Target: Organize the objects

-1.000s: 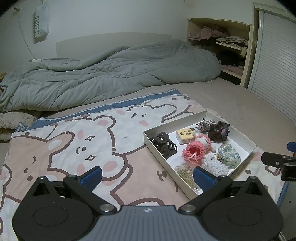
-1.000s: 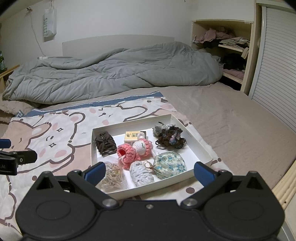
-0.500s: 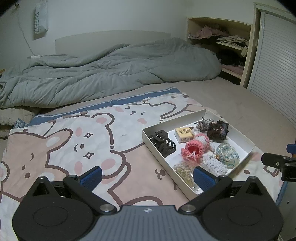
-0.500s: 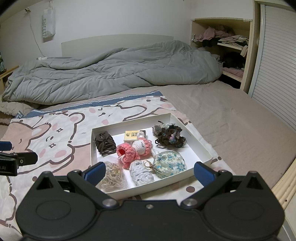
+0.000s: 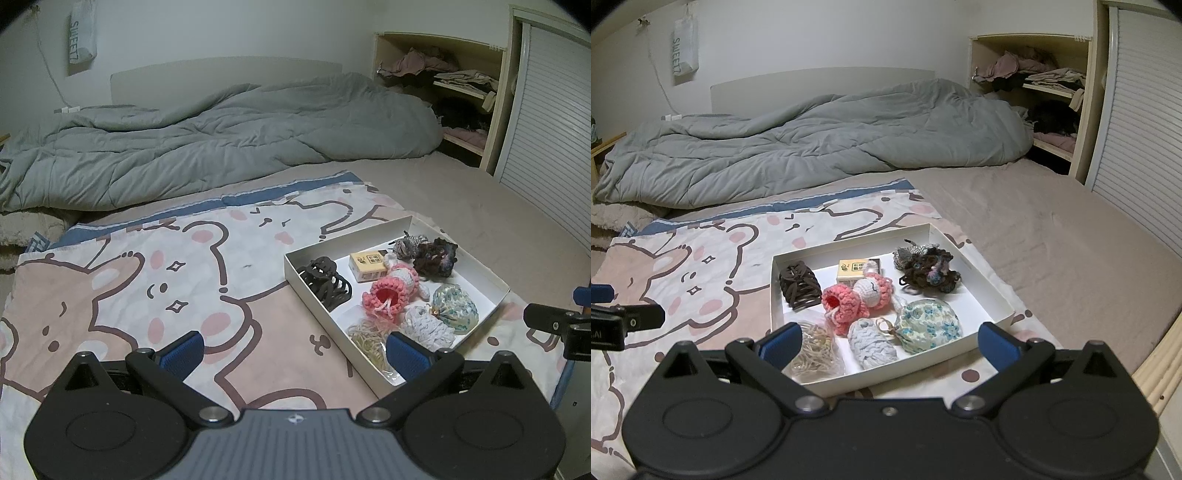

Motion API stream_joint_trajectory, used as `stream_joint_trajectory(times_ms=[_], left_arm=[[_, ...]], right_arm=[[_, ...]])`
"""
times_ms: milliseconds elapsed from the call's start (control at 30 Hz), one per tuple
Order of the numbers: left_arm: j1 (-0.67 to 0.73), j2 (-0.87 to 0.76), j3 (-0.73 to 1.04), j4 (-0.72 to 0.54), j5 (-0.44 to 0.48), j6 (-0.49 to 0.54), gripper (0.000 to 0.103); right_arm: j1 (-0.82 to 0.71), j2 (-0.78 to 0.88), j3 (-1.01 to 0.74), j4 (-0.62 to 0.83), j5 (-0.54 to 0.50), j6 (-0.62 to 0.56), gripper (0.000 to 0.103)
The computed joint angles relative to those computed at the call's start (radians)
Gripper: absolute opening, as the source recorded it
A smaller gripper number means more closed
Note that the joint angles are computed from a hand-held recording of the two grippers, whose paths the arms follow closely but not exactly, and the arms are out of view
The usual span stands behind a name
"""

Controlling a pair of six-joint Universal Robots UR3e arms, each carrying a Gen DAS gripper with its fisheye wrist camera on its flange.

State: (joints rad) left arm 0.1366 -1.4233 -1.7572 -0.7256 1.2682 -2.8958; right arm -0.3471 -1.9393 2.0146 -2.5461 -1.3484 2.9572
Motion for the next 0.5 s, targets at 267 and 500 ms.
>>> stream_joint_trajectory(times_ms=[267, 500], left_arm=[[0.000, -0.002, -0.001, -0.001, 0.000, 0.003, 0.103], [-0.001, -0.002, 0.000, -0.008, 0.000, 0.006, 0.103]], right_arm=[[0.003, 0.002, -0.001, 0.000, -0.002, 0.001, 0.103], [0.003, 0.004, -0.001, 0.000, -0.002, 0.001, 0.103]])
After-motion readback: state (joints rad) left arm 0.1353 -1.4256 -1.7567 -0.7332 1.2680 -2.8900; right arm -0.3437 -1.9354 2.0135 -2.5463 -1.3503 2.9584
